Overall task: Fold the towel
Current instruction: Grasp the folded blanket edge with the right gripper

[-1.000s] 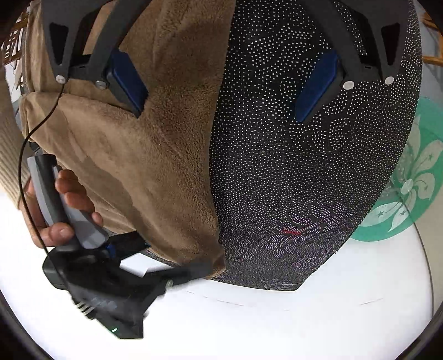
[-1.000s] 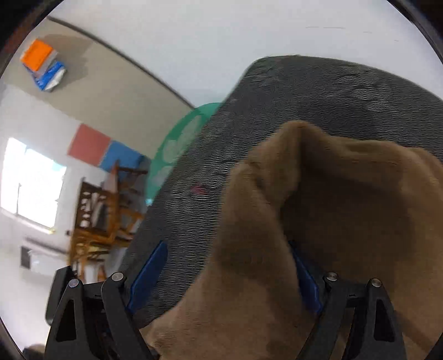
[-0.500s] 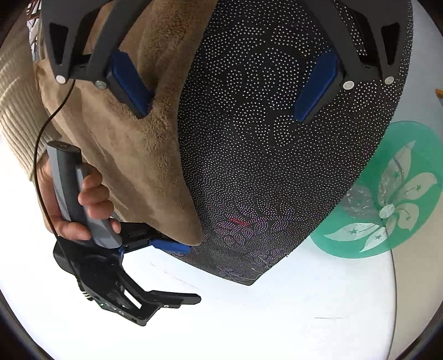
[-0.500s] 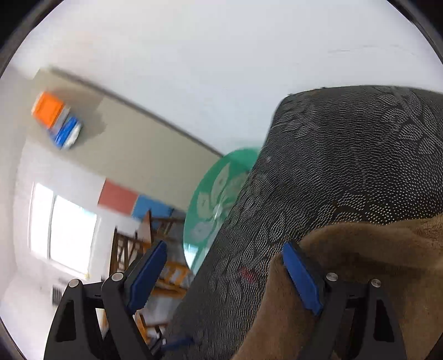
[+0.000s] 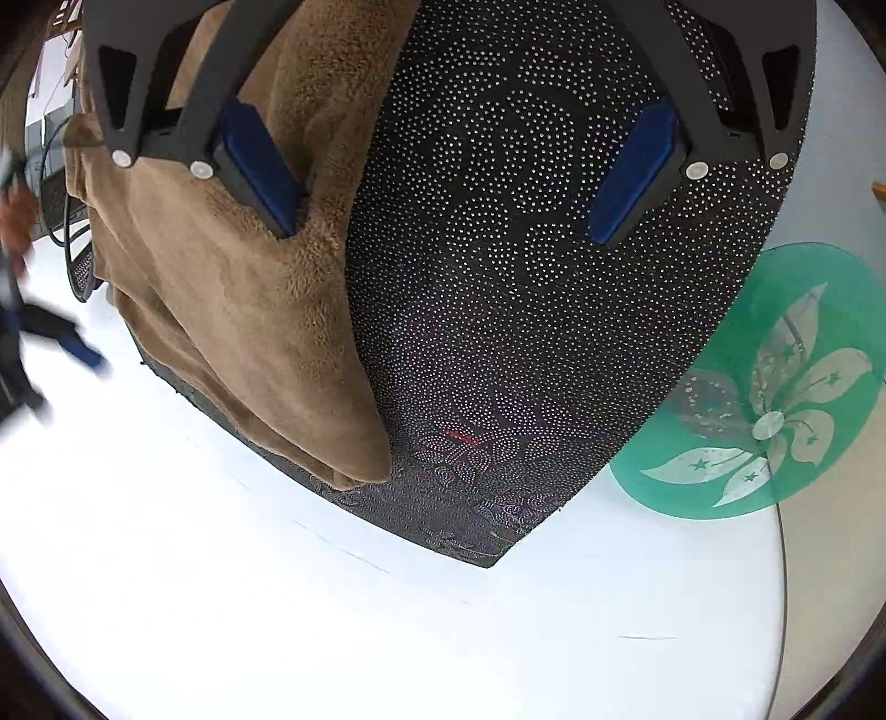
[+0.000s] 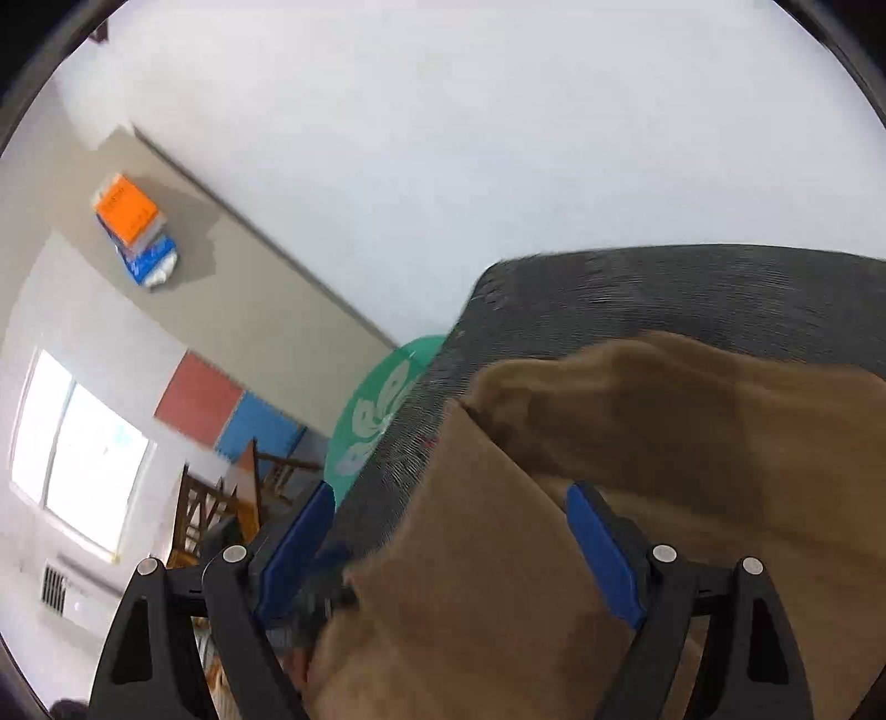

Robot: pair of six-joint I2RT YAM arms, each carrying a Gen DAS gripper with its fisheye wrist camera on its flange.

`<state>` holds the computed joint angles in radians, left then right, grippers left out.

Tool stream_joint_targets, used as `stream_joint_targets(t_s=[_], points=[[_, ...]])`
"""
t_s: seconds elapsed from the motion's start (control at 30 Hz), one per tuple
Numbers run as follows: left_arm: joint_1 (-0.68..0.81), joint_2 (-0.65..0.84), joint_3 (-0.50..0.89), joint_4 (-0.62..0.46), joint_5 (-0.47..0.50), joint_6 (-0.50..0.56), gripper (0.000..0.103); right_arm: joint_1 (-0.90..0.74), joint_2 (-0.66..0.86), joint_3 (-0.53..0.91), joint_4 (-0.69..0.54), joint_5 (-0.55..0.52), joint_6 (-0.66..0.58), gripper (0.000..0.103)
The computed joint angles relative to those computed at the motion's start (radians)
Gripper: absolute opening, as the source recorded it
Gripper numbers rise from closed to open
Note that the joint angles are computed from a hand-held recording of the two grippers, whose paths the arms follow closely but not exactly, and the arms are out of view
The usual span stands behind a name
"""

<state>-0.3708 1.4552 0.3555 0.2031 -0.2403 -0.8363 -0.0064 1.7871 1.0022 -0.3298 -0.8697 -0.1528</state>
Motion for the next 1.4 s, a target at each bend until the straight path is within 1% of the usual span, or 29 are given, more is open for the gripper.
stream_joint_targets(t_s=[0.03, 0.07, 0.1, 0.17, 0.2, 0.27, 0.3, 0.4, 0.43, 0.47, 0.53, 0.57, 0.63, 0.67, 0.7, 0.8, 0.83, 0.9, 0.97, 1.03, 1.1, 1.13, 1.17, 1.2, 1.23, 1.27, 1.3, 1.33, 1.4], points=[[0.005, 0.017, 0.008, 0.006, 0.000, 0.005, 0.103, -0.099, -0.076, -0.076, -0.040, -0.030, -0.060, 0.088], [0.008, 0.032, 0.017, 0.010, 0.000, 0.009, 0.103, -0.169, -0.118, -0.117, -0.068, -0.048, -0.097, 0.088], [-0.006, 0.024, 0.025, -0.019, -0.014, 0.000, 0.103, -0.267, -0.164, -0.160, -0.121, -0.069, -0.159, 0.088], [-0.017, 0.016, 0.039, -0.060, -0.025, -0.011, 0.103, -0.484, -0.220, -0.216, -0.257, -0.073, -0.320, 0.089], [-0.017, 0.011, 0.044, -0.079, -0.024, -0.016, 0.103, -0.602, -0.225, -0.222, -0.334, -0.069, -0.417, 0.090], [-0.020, -0.015, 0.053, -0.128, -0.023, -0.022, 0.103, -0.810, -0.188, -0.216, -0.455, -0.039, -0.591, 0.090], [-0.024, -0.033, 0.057, -0.157, -0.028, -0.025, 0.103, -0.918, -0.137, -0.201, -0.523, -0.025, -0.692, 0.090], [-0.052, -0.133, 0.062, -0.293, -0.094, -0.046, 0.103, -1.118, 0.028, -0.129, -0.716, -0.028, -0.924, 0.090], [-0.084, -0.182, 0.067, -0.359, -0.124, -0.083, 0.103, -1.156, 0.077, -0.104, -0.776, -0.032, -0.985, 0.090], [-0.089, -0.236, 0.062, -0.406, -0.130, -0.097, 0.103, -1.181, 0.119, -0.087, -0.832, -0.040, -1.043, 0.090], [-0.076, -0.314, 0.059, -0.441, -0.121, -0.108, 0.103, -1.199, 0.220, -0.016, -0.978, -0.051, -1.166, 0.090], [-0.081, -0.342, 0.064, -0.461, -0.124, -0.115, 0.103, -1.182, 0.248, -0.006, -1.011, -0.060, -1.195, 0.090], [-0.140, -0.363, 0.111, -0.521, -0.166, -0.131, 0.103, -1.136, 0.262, -0.008, -1.043, -0.081, -1.226, 0.090], [-0.158, -0.347, 0.138, -0.527, -0.173, -0.119, 0.103, -1.102, 0.253, -0.019, -1.025, -0.097, -1.212, 0.090], [-0.175, -0.329, 0.166, -0.531, -0.179, -0.105, 0.103, -1.061, 0.230, -0.037, -0.973, -0.115, -1.169, 0.090], [-0.173, -0.233, 0.243, -0.483, -0.117, -0.017, 0.103, -0.975, 0.173, -0.078, -0.794, -0.115, -0.990, 0.090], [-0.169, -0.193, 0.276, -0.470, -0.090, 0.014, 0.103, -0.952, 0.176, -0.084, -0.754, -0.111, -0.948, 0.090], [-0.139, -0.111, 0.326, -0.420, -0.010, 0.084, 0.103, -0.896, 0.164, -0.109, -0.636, -0.095, -0.832, 0.088], [-0.092, -0.017, 0.381, -0.371, 0.100, 0.151, 0.103, -0.861, 0.167, -0.116, -0.565, -0.088, -0.757, 0.085], [-0.047, 0.097, 0.446, -0.313, 0.238, 0.211, 0.103, -0.834, 0.181, -0.114, -0.512, -0.087, -0.697, 0.084], [-0.023, 0.183, 0.500, -0.297, 0.298, 0.222, 0.103, -0.810, 0.203, -0.103, -0.466, -0.097, -0.637, 0.084], [-0.004, 0.241, 0.541, -0.299, 0.302, 0.230, 0.103, -0.793, 0.200, -0.110, -0.418, -0.086, -0.593, 0.082], [0.013, 0.298, 0.584, -0.304, 0.303, 0.236, 0.103, -0.776, 0.196, -0.118, -0.368, -0.068, -0.549, 0.072], [0.030, 0.355, 0.629, -0.312, 0.305, 0.242, 0.103, -0.759, 0.192, -0.126, -0.320, -0.049, -0.508, 0.053], [0.058, 0.414, 0.666, -0.310, 0.313, 0.245, 0.103, -0.742, 0.181, -0.139, -0.272, -0.016, -0.475, 0.043], [0.071, 0.441, 0.681, -0.314, 0.308, 0.240, 0.103, -0.723, 0.159, -0.160, -0.224, 0.017, -0.448, 0.026], [0.085, 0.469, 0.696, -0.319, 0.302, 0.235, 0.103, -0.704, 0.136, -0.182, -0.179, 0.052, -0.425, 0.020], [0.097, 0.496, 0.713, -0.324, 0.295, 0.230, 0.103, -0.692, 0.100, -0.205, -0.146, 0.071, -0.413, 0.019], [0.105, 0.516, 0.718, -0.337, 0.219, 0.213, 0.103, -0.680, 0.005, -0.242, -0.109, 0.061, -0.398, 0.014]])
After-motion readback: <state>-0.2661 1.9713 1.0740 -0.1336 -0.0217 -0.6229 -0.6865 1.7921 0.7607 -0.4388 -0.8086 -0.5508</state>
